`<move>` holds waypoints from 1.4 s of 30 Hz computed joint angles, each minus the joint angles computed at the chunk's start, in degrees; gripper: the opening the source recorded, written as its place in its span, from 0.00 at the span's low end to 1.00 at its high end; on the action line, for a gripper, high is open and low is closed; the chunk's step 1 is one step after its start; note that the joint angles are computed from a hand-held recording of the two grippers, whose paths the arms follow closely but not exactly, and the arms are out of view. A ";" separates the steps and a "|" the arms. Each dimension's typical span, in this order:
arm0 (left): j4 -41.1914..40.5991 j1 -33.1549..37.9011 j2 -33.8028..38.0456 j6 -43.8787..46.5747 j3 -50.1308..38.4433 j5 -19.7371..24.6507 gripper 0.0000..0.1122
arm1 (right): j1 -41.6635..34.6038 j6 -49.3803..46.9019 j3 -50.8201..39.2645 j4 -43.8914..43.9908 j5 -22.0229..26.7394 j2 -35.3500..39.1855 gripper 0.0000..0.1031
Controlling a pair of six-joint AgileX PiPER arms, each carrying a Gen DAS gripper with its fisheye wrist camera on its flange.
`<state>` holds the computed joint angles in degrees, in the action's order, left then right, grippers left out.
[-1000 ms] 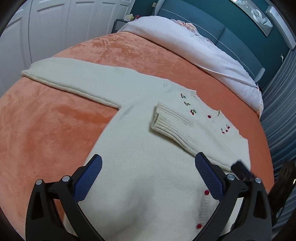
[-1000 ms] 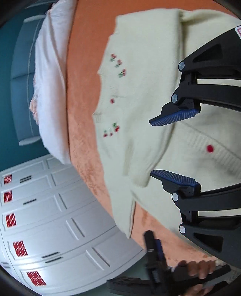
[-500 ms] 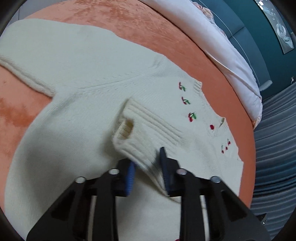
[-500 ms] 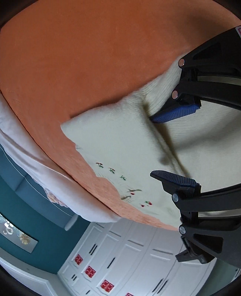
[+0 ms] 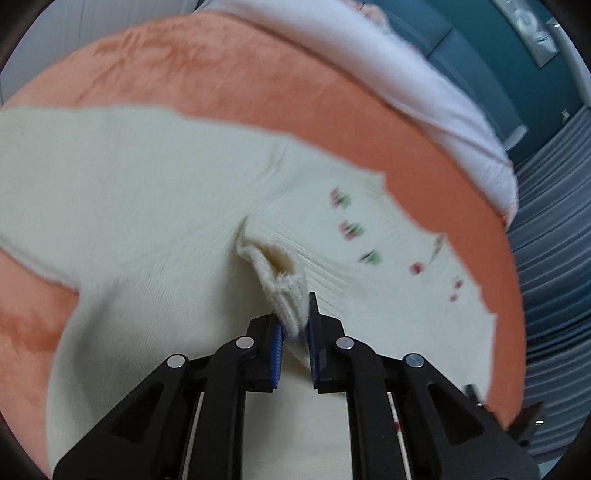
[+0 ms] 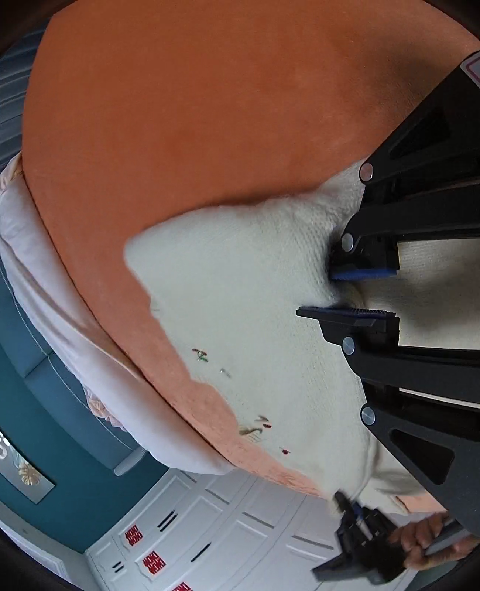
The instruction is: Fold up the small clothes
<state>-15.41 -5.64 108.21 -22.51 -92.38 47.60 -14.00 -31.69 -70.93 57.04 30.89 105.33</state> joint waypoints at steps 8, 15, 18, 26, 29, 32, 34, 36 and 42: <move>-13.03 3.23 -7.12 6.96 14.31 -11.04 0.17 | 2.80 11.71 -1.69 -17.41 -1.79 -0.92 0.13; -9.79 20.10 -21.09 10.02 26.01 -12.92 0.65 | 8.12 14.10 15.92 -23.21 -4.17 -21.19 0.22; -5.90 32.60 -18.08 8.80 22.72 -8.78 0.65 | 14.34 16.26 26.62 -27.84 -5.00 -33.31 0.30; -1.76 42.36 -3.03 5.25 3.16 -2.79 0.47 | 30.35 38.09 36.65 -42.00 1.07 -48.57 0.44; 1.34 40.57 0.84 2.77 -5.08 2.60 0.08 | 30.18 38.35 35.83 -40.32 2.61 -47.90 0.44; 3.32 35.39 -5.18 3.69 -4.88 -1.23 0.07 | 30.65 40.71 35.81 -41.38 3.41 -50.05 0.45; 2.33 28.79 -9.44 6.58 -6.43 -1.68 0.07 | 29.15 38.65 35.72 -39.55 3.47 -50.60 0.48; 0.30 20.29 -12.56 9.16 -8.20 -1.60 0.07 | 27.56 36.68 35.80 -38.21 3.31 -50.69 0.48; 6.74 -10.39 -10.15 3.85 -6.30 1.45 0.23 | 20.86 31.21 36.73 -33.06 4.08 -50.85 0.48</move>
